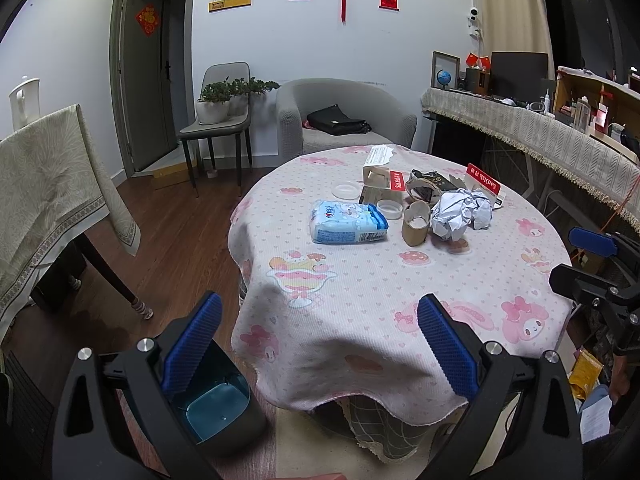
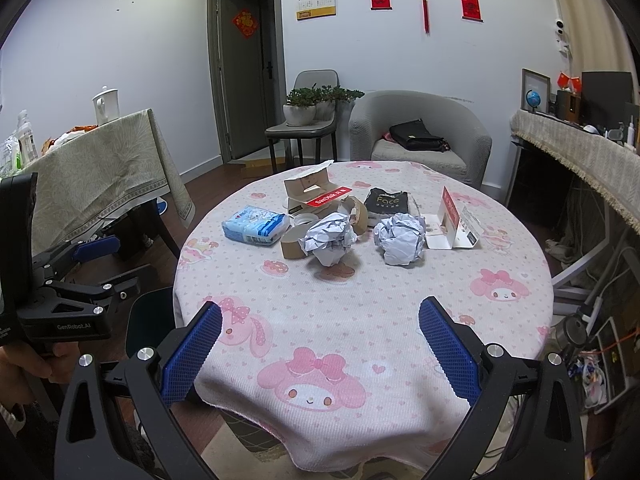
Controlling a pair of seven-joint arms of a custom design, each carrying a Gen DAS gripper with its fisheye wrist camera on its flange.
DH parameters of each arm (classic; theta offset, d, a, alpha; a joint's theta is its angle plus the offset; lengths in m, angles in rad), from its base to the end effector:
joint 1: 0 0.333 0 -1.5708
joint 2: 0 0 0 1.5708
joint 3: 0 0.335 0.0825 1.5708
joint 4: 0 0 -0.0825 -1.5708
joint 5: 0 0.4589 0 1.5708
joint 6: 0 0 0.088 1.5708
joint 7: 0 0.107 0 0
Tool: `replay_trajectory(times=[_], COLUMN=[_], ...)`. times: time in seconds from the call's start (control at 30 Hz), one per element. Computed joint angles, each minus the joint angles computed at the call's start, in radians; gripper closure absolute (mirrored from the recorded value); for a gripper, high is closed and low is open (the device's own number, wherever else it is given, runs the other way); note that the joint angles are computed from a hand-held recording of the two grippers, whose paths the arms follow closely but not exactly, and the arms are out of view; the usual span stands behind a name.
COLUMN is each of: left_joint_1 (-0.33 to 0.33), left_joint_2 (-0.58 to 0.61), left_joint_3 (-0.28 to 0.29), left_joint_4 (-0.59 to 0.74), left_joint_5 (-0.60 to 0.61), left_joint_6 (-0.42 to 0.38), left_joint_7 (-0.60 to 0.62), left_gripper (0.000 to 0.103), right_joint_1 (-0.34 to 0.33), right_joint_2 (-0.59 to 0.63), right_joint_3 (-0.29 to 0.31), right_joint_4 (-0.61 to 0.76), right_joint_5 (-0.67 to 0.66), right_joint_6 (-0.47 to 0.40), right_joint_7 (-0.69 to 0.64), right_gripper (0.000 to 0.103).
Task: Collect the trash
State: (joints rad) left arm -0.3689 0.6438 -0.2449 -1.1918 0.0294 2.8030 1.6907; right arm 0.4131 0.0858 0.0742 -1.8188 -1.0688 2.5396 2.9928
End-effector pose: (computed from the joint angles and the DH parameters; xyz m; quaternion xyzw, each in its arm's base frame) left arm 0.7466 -0.4413 0.5333 -0.3989 0.7850 -0.4269 0.2057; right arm 0.6177 0.3374 0.5477 -0.5484 0.6816 -0.3514 0.3336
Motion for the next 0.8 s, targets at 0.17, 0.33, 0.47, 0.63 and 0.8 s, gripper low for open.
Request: replay_trajectory(times=[0.17, 0.33, 0.47, 0.63, 0.8], left_joint_1=[0.0, -0.006, -0.009, -0.007, 0.008], left_joint_2=[-0.001, -0.001, -0.001, -0.001, 0.006], left_joint_3=[-0.001, 0.006, 0.01, 0.006, -0.016], left_joint_4=[-0.007, -0.008, -0.013, -0.008, 0.009], left_joint_5=[0.0, 0.008, 0.021, 0.018, -0.001], left_joint_6=[0.006, 0.009, 0.018, 0.011, -0.008], left_joint_7=[0.001, -0.006, -0.012, -0.012, 0.01], left_gripper=[0.003, 0.003, 0.004, 0.004, 0.004], right_joint_1=[0.001, 0.001, 0.0, -0.002, -0.008], right_joint_2=[0.001, 0.003, -0.001, -0.002, -0.005], right_joint_3=[-0.001, 0.0, -0.002, -0.001, -0.004], right_joint_4=[0.001, 0.004, 0.0, -0.003, -0.007], right_joint_5=[0.001, 0.004, 0.006, 0.004, -0.01], right_joint_6=[0.0, -0.001, 0.004, 0.006, 0.032], right_joint_7=[-0.002, -0.003, -0.005, 0.002, 0.035], right_gripper=[0.003, 0.003, 0.003, 0.003, 0.003])
